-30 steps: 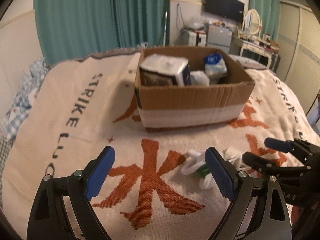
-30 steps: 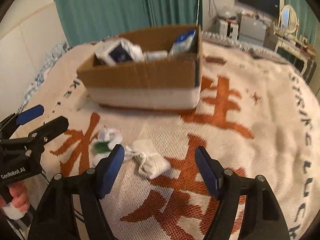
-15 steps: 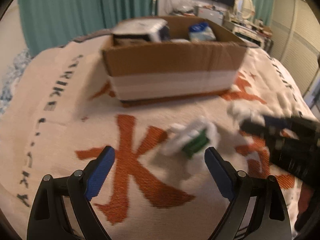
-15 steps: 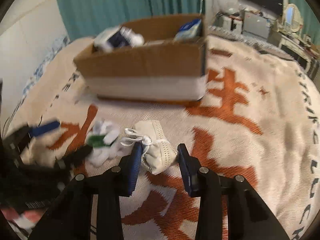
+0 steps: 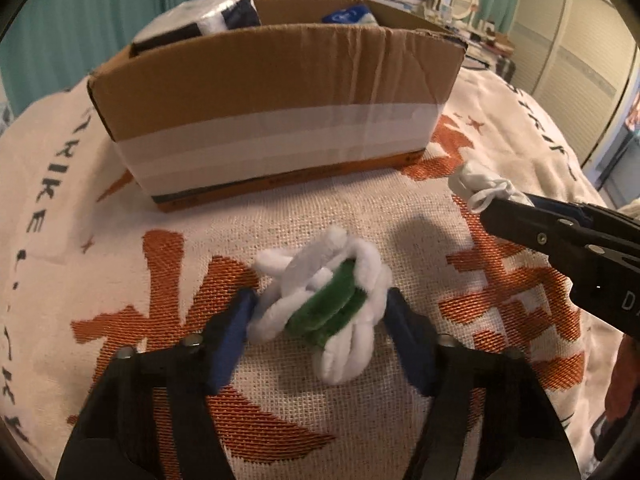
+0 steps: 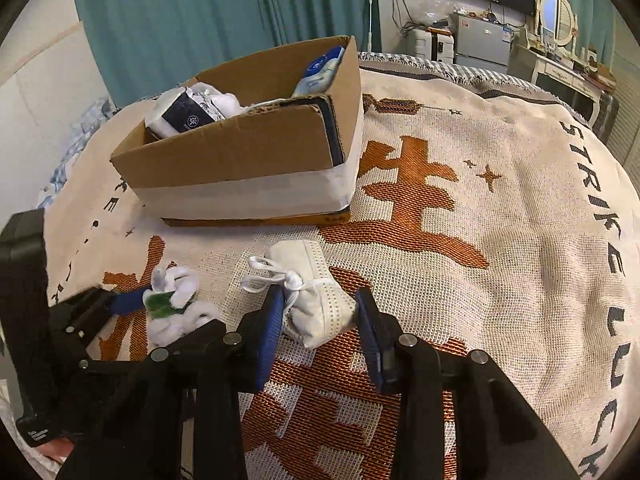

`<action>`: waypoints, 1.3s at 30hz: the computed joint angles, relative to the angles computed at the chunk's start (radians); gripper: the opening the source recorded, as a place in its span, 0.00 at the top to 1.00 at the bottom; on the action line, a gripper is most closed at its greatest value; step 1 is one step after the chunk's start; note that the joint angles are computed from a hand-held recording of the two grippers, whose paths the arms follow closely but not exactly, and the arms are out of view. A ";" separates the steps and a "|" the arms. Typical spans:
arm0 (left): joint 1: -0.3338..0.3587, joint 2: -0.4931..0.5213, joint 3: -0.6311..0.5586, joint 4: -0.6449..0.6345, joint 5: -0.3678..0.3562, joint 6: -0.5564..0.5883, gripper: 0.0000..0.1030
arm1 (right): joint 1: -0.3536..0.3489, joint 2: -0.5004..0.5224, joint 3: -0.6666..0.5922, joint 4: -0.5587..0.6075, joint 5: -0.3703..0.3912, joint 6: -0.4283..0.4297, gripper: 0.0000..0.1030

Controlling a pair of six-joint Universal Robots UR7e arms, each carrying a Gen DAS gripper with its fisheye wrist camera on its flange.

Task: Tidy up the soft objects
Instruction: 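Carry the laced item and fuzzy toy with both grippers over the box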

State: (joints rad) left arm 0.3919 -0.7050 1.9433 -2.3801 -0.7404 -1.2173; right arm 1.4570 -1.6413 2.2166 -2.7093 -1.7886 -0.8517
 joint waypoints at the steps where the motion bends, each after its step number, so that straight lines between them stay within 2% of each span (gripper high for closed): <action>1: -0.003 0.000 -0.002 0.010 0.002 0.002 0.46 | 0.001 -0.001 0.000 0.005 0.003 0.001 0.65; 2: -0.006 -0.001 -0.004 0.019 0.003 0.004 0.51 | 0.004 -0.001 0.002 0.003 0.003 -0.001 0.65; 5: -0.018 -0.006 0.001 0.030 0.002 0.006 0.57 | 0.014 -0.003 0.014 -0.019 -0.010 -0.021 0.65; 12: -0.050 -0.044 0.007 0.113 -0.002 -0.058 0.58 | 0.002 -0.048 0.029 -0.016 0.003 -0.014 0.65; 18: -0.107 -0.107 -0.004 0.247 0.028 -0.134 0.58 | 0.020 -0.125 0.031 0.051 0.010 0.027 0.65; 25: -0.201 -0.175 -0.011 0.359 0.108 -0.193 0.58 | 0.121 -0.239 0.030 0.112 -0.010 0.023 0.65; 30: -0.247 -0.207 -0.041 0.451 0.149 -0.229 0.58 | 0.197 -0.314 0.015 0.172 -0.020 0.052 0.65; 39: -0.293 -0.256 -0.101 0.589 0.237 -0.251 0.58 | 0.348 -0.339 -0.062 0.221 -0.048 0.121 0.65</action>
